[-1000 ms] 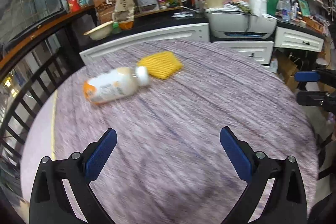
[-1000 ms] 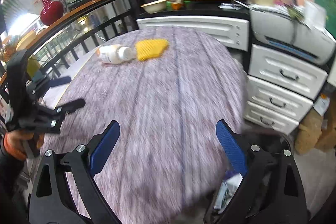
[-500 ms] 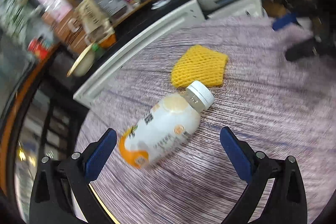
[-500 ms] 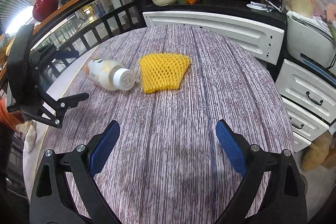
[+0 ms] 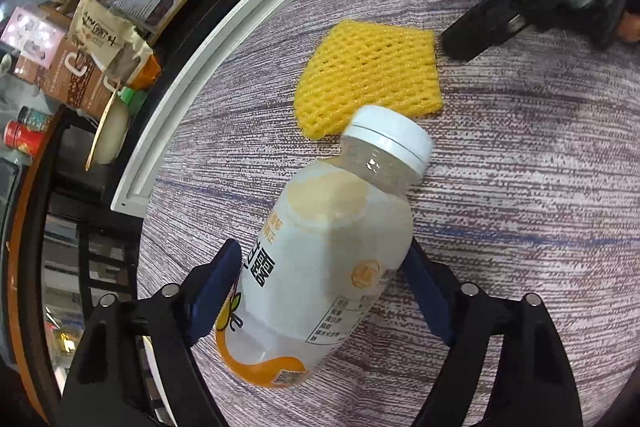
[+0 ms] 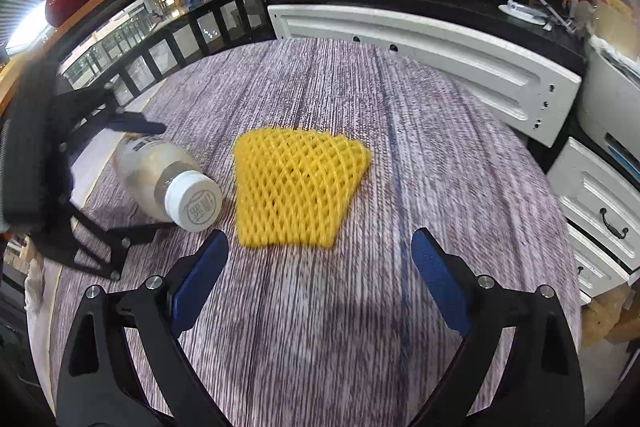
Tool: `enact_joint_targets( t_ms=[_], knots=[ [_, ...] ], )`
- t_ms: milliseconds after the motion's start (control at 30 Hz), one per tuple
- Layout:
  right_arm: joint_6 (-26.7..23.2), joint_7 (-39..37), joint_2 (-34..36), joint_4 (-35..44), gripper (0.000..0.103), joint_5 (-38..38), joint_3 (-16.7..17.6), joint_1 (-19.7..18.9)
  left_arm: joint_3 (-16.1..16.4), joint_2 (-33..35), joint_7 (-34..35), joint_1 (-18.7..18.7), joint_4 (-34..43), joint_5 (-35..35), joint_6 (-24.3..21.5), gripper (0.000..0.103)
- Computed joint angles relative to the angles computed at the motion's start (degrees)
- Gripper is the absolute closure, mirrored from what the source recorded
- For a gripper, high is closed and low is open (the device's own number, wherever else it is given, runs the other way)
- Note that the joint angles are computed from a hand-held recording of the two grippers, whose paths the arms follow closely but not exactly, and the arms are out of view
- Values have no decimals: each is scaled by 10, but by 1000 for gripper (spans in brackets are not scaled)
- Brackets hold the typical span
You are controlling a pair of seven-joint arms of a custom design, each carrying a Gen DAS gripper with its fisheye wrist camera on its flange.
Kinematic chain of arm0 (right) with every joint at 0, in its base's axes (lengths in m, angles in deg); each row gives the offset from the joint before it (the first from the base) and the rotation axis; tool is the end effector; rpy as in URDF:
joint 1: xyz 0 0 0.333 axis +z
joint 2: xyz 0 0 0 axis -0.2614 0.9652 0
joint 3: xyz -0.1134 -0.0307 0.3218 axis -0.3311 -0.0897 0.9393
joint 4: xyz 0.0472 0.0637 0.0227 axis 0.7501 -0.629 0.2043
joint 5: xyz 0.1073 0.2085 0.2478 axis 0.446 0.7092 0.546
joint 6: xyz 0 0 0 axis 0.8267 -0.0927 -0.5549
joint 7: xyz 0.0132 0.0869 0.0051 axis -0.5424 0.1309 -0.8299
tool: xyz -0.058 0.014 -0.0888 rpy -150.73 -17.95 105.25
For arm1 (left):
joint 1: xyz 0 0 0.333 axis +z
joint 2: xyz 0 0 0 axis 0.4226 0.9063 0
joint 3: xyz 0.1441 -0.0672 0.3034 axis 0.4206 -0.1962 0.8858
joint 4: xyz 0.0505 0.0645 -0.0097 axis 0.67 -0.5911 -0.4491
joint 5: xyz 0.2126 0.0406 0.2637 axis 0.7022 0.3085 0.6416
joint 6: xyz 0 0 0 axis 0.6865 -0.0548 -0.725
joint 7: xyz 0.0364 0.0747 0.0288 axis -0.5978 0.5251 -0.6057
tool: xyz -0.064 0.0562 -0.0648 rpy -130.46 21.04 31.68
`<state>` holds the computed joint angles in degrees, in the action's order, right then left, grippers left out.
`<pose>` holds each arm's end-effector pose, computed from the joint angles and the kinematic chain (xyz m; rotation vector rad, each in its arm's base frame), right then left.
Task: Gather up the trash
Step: 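Grasp the milk bottle with the left tool while the right tool grasps the yellow mesh net, then carry the yellow net over the bin and open the right tool to drop it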
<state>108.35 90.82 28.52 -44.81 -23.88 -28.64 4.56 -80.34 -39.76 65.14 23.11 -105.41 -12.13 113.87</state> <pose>0.5261 0.2418 0.4920 -2.0980 1.2872 -0.2172 0.4399 -0.0763 0.4921 -0.7918 2.4017 -0.1771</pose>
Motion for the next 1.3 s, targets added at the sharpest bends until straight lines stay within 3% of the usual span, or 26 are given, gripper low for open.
enact_joint_targets(
  t_ms=[167,233,300,367,400,467,533,700,800,933,1133,1300],
  knots=[
    [-20,78,56,64,13,-71,-15,17,0,-1,-21,2,-9,-10,25,35],
    [-6,115,68,72,23,-116,-28,35,-3,-1,-38,8,-14,-2,38,35],
    [9,141,70,70,59,-161,-38,49,-6,1,-58,14,-17,4,49,36],
    [-5,99,66,73,79,-110,-3,19,-10,4,-85,23,-16,13,58,37],
    [2,113,58,63,84,-121,-9,25,-17,5,-107,33,-17,28,64,39],
    [20,141,43,43,86,-153,-25,38,-24,2,-145,43,-20,45,69,41],
    [25,108,24,22,87,-109,-3,16,-33,-2,-186,56,-22,68,69,42],
    [32,21,-42,-45,87,-1,15,-6,-58,-26,-326,84,-43,119,78,42],
    [34,-27,-86,-86,87,62,8,1,-28,-49,-343,44,-70,70,90,42],
    [34,-79,-141,-138,87,117,-12,21,-34,-90,-370,25,-107,49,100,42],
    [39,-156,-227,-213,87,200,-50,55,-16,-175,-388,-72,-162,-28,100,42],
    [57,-192,-311,-292,87,229,-75,66,-42,-240,-447,-116,-203,-66,113,42]
  ],
)
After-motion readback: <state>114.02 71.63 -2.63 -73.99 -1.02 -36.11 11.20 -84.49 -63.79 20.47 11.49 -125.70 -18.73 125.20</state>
